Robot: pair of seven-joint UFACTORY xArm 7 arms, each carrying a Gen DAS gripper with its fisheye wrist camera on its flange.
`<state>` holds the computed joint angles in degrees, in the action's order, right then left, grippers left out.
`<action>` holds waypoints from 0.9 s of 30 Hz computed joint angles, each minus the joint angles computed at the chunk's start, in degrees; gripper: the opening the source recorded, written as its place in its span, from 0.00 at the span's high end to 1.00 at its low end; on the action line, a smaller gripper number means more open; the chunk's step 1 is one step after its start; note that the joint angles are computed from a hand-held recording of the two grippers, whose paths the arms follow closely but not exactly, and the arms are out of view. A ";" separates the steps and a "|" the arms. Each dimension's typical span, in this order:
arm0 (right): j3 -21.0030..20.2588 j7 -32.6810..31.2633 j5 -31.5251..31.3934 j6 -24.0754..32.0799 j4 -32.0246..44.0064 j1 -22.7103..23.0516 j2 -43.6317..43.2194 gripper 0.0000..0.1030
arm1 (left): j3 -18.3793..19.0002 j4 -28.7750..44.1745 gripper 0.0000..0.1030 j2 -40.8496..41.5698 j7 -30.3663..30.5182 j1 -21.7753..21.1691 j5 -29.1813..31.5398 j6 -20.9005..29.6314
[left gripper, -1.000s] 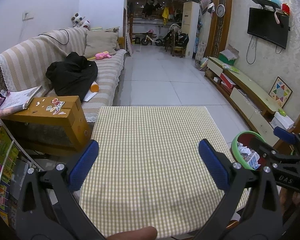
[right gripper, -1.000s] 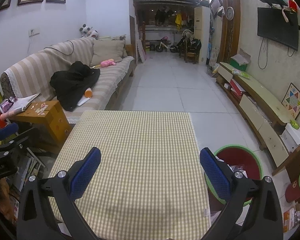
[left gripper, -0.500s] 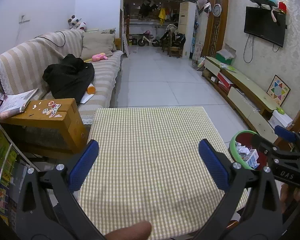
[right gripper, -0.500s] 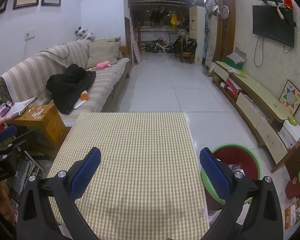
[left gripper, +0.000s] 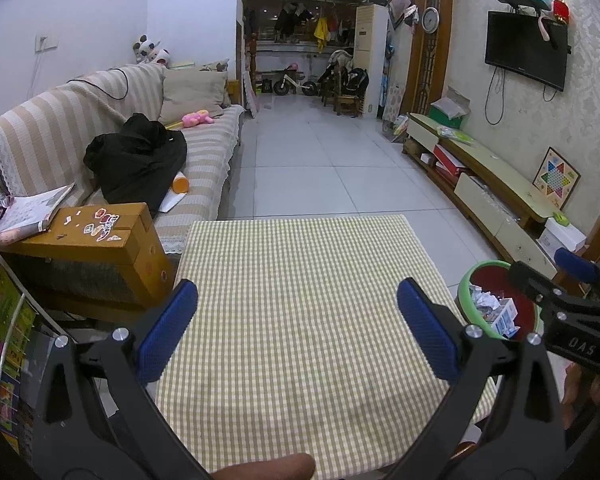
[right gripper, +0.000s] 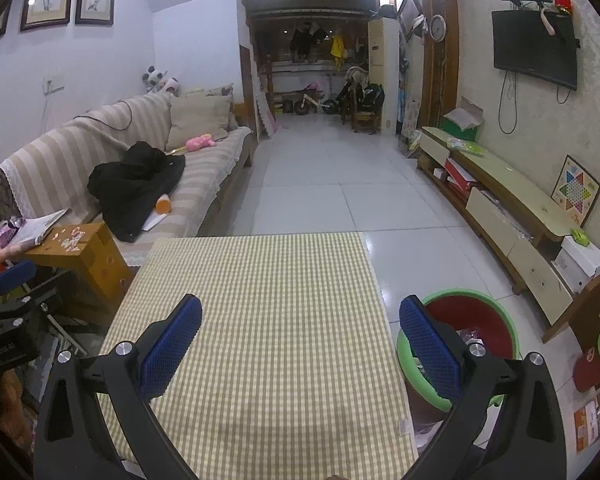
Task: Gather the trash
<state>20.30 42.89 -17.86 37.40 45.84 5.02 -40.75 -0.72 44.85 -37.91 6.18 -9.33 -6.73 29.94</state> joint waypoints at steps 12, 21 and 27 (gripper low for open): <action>0.41 0.30 -0.63 -0.38 -0.56 -0.35 -1.36 0.07 | 0.05 -0.48 0.05 -0.31 -0.08 -0.09 0.16 -0.37; 0.63 0.12 -0.27 -0.20 -0.20 -0.01 -0.90 0.07 | 0.18 -0.55 0.05 -0.41 0.07 -0.18 0.13 -0.36; 0.35 -0.07 -0.35 -0.14 -0.23 -0.06 -0.90 0.07 | -0.52 -1.81 0.05 -1.59 -0.84 0.59 0.53 -2.48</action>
